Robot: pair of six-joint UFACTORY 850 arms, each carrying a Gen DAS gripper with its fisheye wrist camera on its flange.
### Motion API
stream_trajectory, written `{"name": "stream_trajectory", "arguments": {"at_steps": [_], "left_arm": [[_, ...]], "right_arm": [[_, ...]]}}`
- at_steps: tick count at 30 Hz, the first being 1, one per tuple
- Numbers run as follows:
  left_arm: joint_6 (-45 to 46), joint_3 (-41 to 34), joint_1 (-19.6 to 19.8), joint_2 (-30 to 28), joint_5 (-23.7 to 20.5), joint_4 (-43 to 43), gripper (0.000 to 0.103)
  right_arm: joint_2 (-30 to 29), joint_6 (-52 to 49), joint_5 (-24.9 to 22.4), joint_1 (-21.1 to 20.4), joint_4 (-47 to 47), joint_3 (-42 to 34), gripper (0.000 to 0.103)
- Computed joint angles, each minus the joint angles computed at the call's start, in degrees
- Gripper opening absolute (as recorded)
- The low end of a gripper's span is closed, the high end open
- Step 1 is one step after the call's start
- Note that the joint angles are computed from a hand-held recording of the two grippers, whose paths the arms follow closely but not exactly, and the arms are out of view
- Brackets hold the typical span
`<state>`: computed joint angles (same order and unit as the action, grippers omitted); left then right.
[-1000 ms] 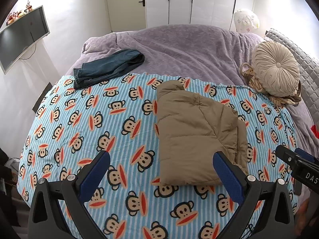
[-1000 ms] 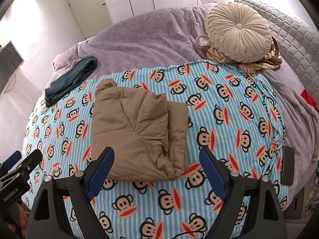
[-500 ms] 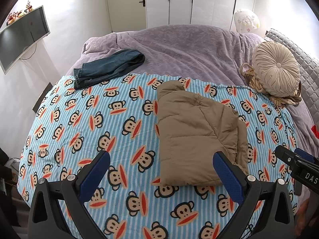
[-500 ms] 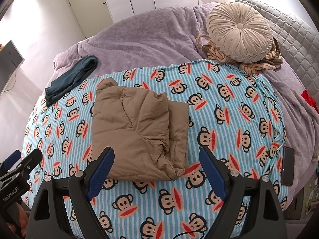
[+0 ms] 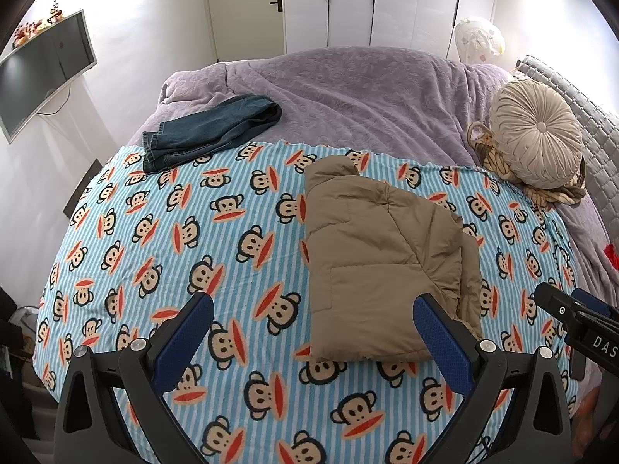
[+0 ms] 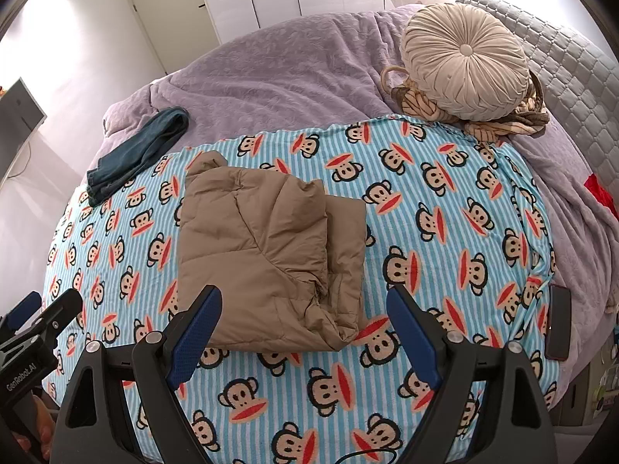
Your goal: Fold large clothes
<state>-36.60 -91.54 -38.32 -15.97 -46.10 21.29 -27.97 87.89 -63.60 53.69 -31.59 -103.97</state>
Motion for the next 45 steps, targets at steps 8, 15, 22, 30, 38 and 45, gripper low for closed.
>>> {"name": "stream_trajectory", "arguments": {"at_steps": [8, 15, 22, 30, 38, 45], "left_arm": [[0.1, 0.2, 0.1, 0.1, 0.0, 0.0, 0.103], [0.1, 0.3, 0.1, 0.1, 0.0, 0.0, 0.103], [0.2, 0.4, 0.1, 0.2, 0.0, 0.1, 0.103], [0.3, 0.2, 0.1, 0.0, 0.0, -0.1, 0.103], [0.3, 0.3, 0.2, 0.1, 0.0, -0.1, 0.103], [0.4, 0.2, 0.2, 0.0, 0.1, -0.3, 0.103]], "right_arm": [[0.1, -0.5, 0.4, -0.3, 0.2, 0.2, 0.089], [0.2, -0.4, 0.4, -0.1, 0.2, 0.3, 0.089], [0.2, -0.5, 0.5, -0.2, 0.3, 0.3, 0.089], [0.3, -0.8, 0.6, -0.3, 0.3, 0.4, 0.089], [0.4, -0.9, 0.7, -0.4, 0.4, 0.5, 0.089], [0.3, -0.7, 0.7, -0.2, 0.4, 0.6, 0.089]]}}
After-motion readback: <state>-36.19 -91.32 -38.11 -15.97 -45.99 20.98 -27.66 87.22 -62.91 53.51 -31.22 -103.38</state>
